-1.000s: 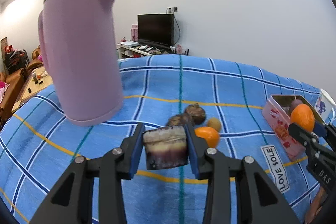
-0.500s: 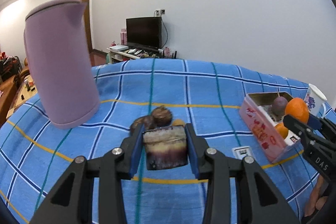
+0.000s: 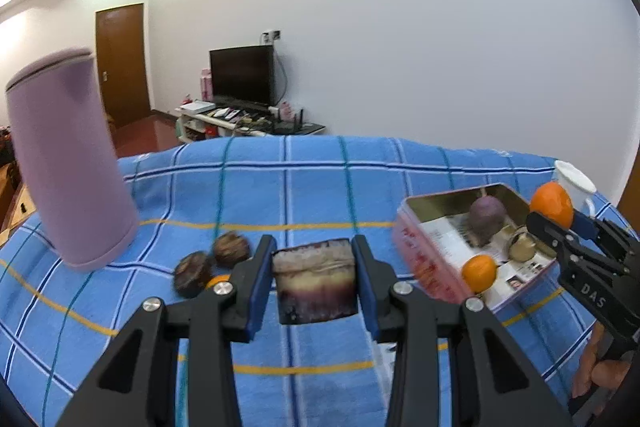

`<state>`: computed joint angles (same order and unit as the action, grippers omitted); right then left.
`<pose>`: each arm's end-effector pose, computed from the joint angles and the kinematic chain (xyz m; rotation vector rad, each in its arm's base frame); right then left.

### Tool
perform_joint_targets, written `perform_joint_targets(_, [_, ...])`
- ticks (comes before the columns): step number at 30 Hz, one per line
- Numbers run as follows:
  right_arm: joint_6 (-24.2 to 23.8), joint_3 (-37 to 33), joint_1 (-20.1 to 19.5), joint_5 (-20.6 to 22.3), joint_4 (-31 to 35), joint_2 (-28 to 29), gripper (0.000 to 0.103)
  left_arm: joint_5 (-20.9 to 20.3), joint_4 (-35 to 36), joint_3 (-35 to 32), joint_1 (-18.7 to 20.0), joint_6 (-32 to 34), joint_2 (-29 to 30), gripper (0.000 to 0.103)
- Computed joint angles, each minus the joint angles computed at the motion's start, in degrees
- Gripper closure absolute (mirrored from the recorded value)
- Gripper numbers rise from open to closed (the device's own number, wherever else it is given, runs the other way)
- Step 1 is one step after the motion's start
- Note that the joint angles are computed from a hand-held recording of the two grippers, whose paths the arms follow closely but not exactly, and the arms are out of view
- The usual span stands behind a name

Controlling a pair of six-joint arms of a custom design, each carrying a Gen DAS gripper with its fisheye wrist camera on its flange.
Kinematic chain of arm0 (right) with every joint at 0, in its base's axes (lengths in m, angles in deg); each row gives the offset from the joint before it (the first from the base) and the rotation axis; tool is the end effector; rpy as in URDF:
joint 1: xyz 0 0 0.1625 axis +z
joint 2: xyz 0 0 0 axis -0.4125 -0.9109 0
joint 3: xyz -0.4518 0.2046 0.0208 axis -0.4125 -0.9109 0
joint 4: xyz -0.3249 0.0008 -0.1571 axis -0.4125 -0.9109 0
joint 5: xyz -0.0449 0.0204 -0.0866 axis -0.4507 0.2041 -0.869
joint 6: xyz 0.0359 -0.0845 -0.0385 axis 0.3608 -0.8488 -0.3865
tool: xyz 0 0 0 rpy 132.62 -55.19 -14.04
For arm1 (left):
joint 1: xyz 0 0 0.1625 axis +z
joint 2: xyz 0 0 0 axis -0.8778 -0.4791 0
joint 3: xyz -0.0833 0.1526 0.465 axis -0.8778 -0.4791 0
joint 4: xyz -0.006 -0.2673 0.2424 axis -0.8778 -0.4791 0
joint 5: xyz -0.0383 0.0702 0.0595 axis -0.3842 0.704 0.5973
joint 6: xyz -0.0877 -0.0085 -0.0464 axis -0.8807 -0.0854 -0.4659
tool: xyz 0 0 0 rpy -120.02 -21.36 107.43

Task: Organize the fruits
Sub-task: 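Carry the striped piece and the orange over the pink tin with both grippers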

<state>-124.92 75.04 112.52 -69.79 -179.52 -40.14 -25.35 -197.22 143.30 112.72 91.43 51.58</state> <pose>0.0620 -0.6159 0.2905 0.1970 -1.8291 1.3075 -0.3367 -0.7120 0.0166 1.0468 2.3673 -1.0116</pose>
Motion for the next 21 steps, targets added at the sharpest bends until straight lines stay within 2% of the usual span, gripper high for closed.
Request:
perform_joint_targets(8, [-0.6, 0.2, -2.2, -1.4, -3.0, -2.6, 0.053, -1.7, 2.4, -3.8, -1.4, 0.9, 2.5, 0.063])
perform_joint_targets(13, [0.8, 0.7, -3.6, -1.7, -3.2, -4.6, 0.053, -2.7, 4.2, -5.9, -1.8, 0.2, 3.9, 0.063])
perform_joint_targets(21, [-0.4, -0.2, -4.5, -2.4, -3.5, -5.2, 0.053, -4.3, 6.8, -9.7, -2.8, 0.5, 6.5, 0.063])
